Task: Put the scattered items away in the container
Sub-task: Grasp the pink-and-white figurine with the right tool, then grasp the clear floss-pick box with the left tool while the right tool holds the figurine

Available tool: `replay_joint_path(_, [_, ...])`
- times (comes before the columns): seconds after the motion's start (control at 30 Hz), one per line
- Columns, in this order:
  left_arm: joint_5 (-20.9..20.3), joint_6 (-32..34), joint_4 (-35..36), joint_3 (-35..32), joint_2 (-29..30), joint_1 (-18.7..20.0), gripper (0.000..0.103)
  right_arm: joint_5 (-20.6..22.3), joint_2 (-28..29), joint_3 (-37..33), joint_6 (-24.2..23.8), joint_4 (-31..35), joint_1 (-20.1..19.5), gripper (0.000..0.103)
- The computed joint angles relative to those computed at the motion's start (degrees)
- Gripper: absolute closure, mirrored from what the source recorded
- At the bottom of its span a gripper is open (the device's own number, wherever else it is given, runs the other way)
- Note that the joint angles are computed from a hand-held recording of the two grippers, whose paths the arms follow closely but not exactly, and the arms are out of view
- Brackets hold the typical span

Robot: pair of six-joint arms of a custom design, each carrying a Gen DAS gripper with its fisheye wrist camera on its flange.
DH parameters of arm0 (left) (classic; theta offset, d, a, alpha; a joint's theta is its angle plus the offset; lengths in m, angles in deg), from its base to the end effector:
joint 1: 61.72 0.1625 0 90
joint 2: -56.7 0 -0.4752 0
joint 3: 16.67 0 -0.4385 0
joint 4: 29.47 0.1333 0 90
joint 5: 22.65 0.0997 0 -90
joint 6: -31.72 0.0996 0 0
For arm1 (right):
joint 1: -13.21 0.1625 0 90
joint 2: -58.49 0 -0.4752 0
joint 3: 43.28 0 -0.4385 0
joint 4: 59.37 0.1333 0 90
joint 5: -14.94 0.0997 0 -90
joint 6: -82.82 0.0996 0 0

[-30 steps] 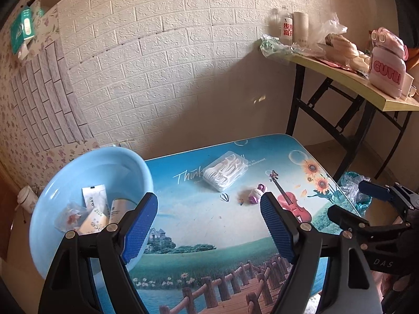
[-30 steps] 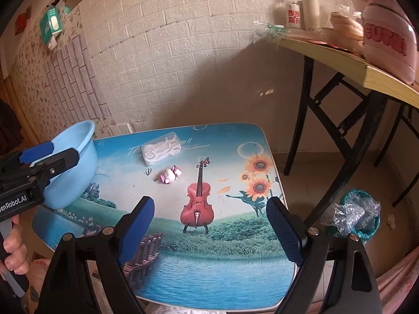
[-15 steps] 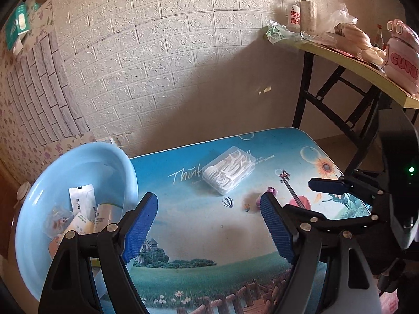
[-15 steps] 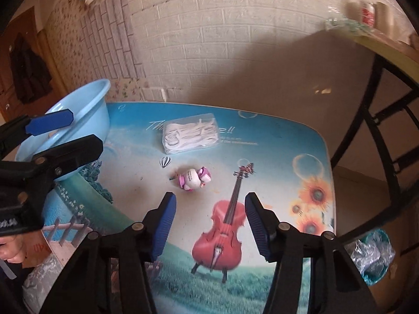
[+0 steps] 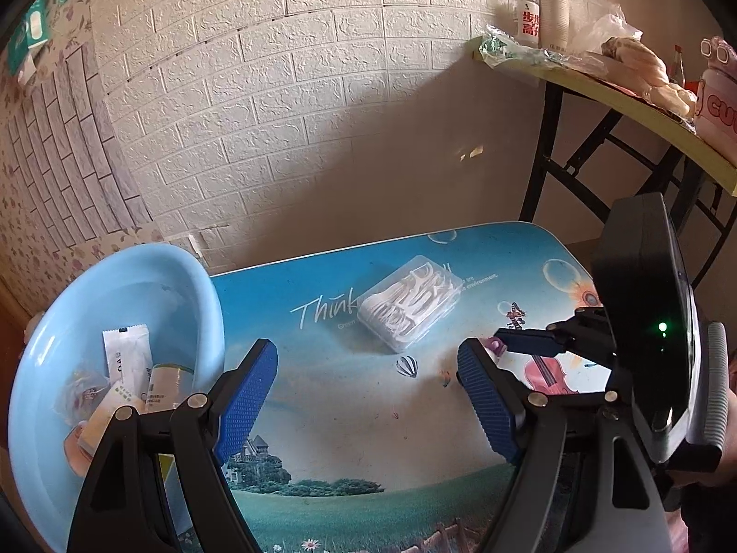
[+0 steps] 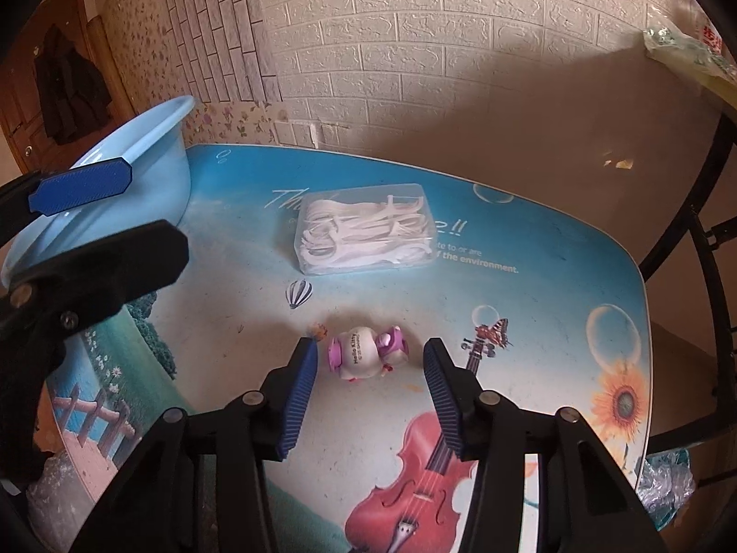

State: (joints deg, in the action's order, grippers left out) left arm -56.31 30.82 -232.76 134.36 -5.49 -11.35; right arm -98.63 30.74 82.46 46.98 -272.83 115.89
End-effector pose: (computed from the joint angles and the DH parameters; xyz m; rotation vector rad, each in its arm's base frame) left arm -0.0530 -0.4030 0.1354 0.4914 2.1723 -0.8600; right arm 0.1985 -0.4564 -0.0900 0.9622 -2.4350 0.4695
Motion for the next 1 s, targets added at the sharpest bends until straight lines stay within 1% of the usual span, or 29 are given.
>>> replay_joint_path(0.1, [-0.04, 0.65, -0.51, -0.35, 0.50, 0.33, 0.024, 0.33, -0.14, -0.30, -0.68, 0.61, -0.05, 0.066])
replay_joint_path(0.2, [-0.40, 1.01, -0.88, -0.89, 0.97, 0.76, 0.024, -0.15, 0.56, -0.17, -1.80, -1.30, 0.13, 0.066])
replay_joint_path(0.33, [-0.98, 1.51, -1.86, -1.96, 2.57, 0.99, 0.024, -0.28, 0.40, 0.76, -0.95, -3.83, -0.58, 0.066])
replay_joint_path(0.43, [-1.27, 0.97, -2.09, -3.47, 4.42, 1.19, 0.023, -0.39, -0.55, 2.06, 0.58, -6.56, -1.66, 0.066])
replay_joint_path(0.53, [-2.18, -0.43, -2.10, -5.63, 6.51, 2.08, 0.023, -0.75, -1.63, 3.31, 1.00, -8.53, -2.79, 0.066])
replay_joint_path(0.6, [-2.96, -0.15, -3.02, -7.22, 8.26, 3.08, 0.023, -0.94, -2.48, 3.85, 1.00, -8.88, -3.45, 0.066])
replay_joint_path(0.7, [-2.36, 2.75, -3.92, -9.75, 11.10, 4.30, 0.023, -0.86, -3.39, 4.74, 0.79, -9.25, -4.24, 0.066])
replay_joint_path(0.87, [-2.45, 8.93, -5.50, -12.71, 13.60, 6.97, 0.023, 0.13, -4.39, 5.59, 0.45, -9.86, -5.41, 0.066])
replay_joint_path(1.0, [-4.55, 11.39, -1.67, -14.41, 12.68, 9.74, 0.023, 0.61, -4.71, 5.53, 0.33, -9.43, -6.05, 0.066])
